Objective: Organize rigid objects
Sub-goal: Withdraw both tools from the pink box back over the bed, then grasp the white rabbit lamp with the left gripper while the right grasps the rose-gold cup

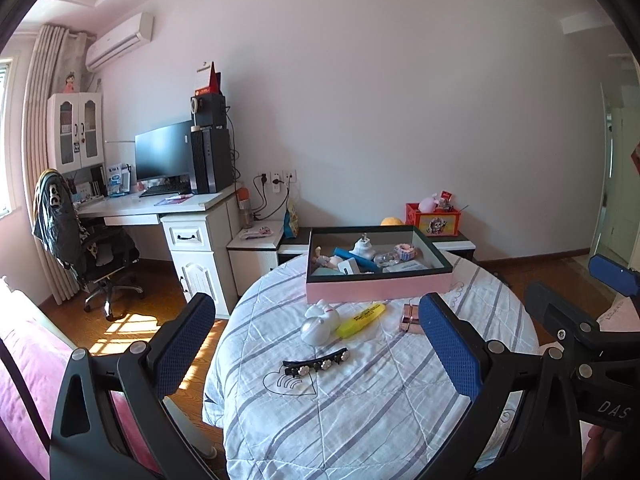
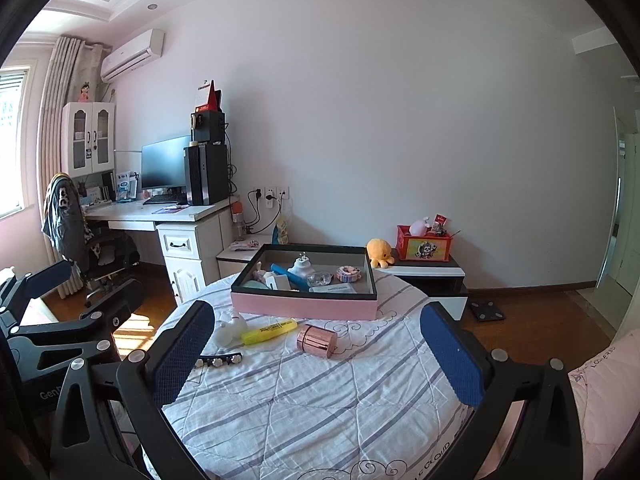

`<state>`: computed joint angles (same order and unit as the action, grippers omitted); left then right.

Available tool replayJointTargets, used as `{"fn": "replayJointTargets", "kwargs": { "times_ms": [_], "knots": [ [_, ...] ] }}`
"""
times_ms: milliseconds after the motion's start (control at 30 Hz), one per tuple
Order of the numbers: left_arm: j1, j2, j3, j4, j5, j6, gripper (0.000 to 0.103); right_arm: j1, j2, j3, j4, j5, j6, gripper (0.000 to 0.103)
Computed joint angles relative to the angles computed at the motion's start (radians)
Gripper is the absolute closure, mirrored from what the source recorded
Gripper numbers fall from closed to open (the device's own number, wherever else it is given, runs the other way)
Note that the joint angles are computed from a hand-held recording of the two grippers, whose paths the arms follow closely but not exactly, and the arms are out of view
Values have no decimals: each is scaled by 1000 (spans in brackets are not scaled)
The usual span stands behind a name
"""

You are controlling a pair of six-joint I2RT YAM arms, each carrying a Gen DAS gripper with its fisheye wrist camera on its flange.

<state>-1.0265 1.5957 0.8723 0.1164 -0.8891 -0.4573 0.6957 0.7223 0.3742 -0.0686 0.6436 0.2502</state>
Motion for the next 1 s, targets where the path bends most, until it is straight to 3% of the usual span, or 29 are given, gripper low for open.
{"fn": "replayJointTargets", "kwargs": {
  "times_ms": [533, 767, 1000],
  "knots": [
    [220, 348, 150, -8, 371, -18, 0, -326, 611, -1, 411, -365, -20, 0],
    [303, 438, 197, -12, 447, -21, 0, -374, 855, 91, 494, -441, -20, 0],
    [389, 527, 290, -40, 515, -10, 0, -441, 1043, 230, 502, -506, -28, 0]
  ]
}}
